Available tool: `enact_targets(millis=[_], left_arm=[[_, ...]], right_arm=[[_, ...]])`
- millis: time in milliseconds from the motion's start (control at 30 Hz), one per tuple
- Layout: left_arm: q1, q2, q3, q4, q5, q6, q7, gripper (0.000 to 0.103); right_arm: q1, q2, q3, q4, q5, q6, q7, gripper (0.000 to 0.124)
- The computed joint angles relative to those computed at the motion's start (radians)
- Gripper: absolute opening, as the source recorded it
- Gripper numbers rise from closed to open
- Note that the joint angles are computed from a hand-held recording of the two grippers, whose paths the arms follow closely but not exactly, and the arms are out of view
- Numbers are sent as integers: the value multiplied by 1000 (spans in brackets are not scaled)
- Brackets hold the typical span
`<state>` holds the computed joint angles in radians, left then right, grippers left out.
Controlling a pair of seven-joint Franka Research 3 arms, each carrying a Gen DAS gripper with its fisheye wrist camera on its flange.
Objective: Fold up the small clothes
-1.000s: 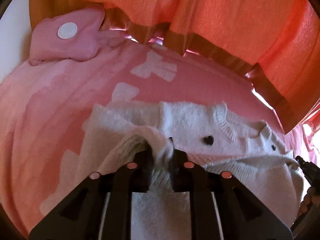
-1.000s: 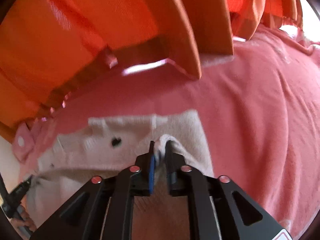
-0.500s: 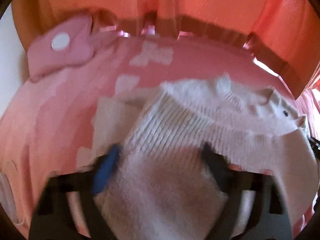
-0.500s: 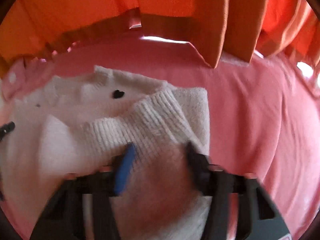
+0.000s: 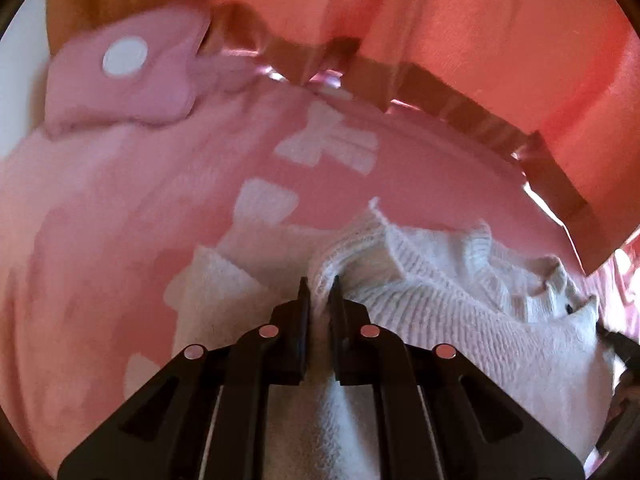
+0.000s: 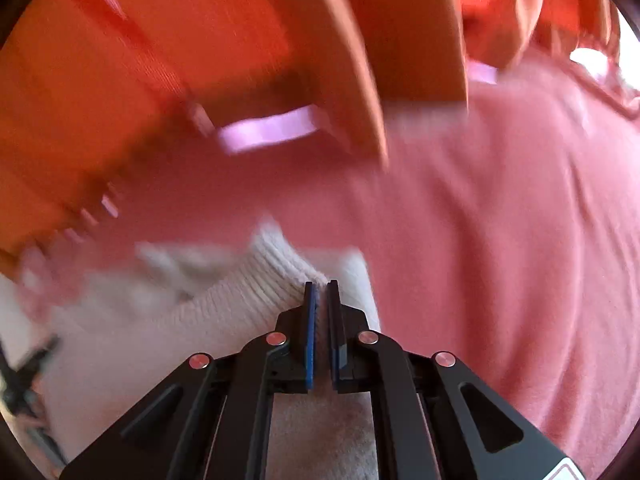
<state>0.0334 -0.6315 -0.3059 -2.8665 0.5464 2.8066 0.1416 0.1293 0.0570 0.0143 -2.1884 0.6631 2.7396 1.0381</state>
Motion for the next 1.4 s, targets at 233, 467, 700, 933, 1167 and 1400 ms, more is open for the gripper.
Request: enact_targets(millis=[233,467,700,933,1167,1400], left_arm=[[-22,-121,-51,21,-14,-147,-51,16],[-238,-55,-98,131,15,-189,62,59],[-310,106,-37,176,-48,-286,177,59],[-272,90,-59,204,30,-426,46,59],[-259,133,-47,206,90,-394,23,74],[-160,6,49,85,103,-225,-53,83]], right_arm=[[59,-165,1,-111,16,193,39,16],[206,-339,1,-188,56,-309,-310,14],[112,-266,59,-177,-243,-151,-34,1],[133,-267,20,-156,-134,-155,-53,16],[160,-194,27,-108,-129,-119,-69,2],[57,-111,-17,-27,-183,-11,114,58]])
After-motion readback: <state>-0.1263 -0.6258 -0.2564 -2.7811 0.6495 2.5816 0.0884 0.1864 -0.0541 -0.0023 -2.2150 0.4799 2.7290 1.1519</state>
